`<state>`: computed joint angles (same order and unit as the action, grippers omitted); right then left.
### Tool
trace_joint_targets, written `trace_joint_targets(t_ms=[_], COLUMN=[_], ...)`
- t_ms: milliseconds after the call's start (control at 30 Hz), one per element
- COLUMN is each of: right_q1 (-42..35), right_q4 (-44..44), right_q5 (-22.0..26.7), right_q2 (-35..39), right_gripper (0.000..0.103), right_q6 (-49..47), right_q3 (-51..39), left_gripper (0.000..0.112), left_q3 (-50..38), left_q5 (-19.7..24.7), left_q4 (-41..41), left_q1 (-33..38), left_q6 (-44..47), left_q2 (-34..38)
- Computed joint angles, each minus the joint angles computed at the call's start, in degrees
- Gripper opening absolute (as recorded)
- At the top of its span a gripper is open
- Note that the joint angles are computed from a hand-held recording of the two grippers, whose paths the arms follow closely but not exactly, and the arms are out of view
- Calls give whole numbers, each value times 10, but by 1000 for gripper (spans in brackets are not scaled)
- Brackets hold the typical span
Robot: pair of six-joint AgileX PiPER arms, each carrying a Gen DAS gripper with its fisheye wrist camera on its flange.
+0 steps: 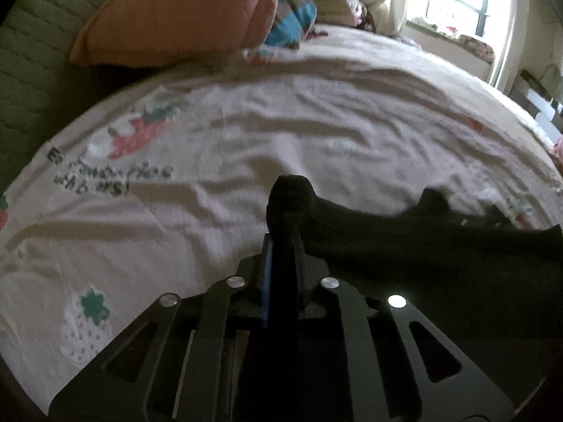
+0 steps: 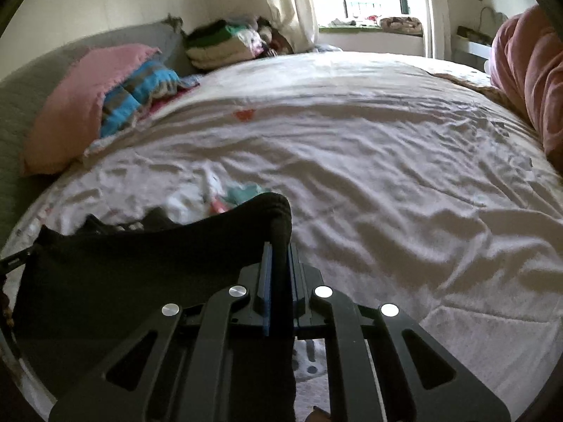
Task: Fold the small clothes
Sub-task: 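Open both grippers and withdraw them from the folded shirt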
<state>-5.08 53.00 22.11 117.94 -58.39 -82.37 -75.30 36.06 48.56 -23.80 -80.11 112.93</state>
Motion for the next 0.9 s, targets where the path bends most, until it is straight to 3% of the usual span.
trace_joint_targets(t_ms=[167, 367, 433, 567, 700, 900], right_q1=[12, 19, 13, 6, 1, 4], right_q4=[-59, -127, -108, -72, 18, 118], right_q5=[-21, -38, -35, -56, -76, -66], right_q2=[5, 3, -5, -33, -81, -159], right_gripper=[8, 12, 16, 35, 49, 55], right_q6=[53, 120, 105, 70, -35, -176], right_q3=[4, 18, 31, 74, 132, 215], left_gripper=[24, 32, 33, 35, 39, 43], left_q3=[19, 31, 34, 46, 67, 93], left_q5=[9, 29, 34, 44, 51, 66], left_q4=[23, 32, 23, 21, 25, 28], left_q1=[-12, -35, -42, -56, -71, -97], left_q6=[-30, -33, -27, -29, -43, -49], left_q2=[0, -12, -16, -31, -57, -93])
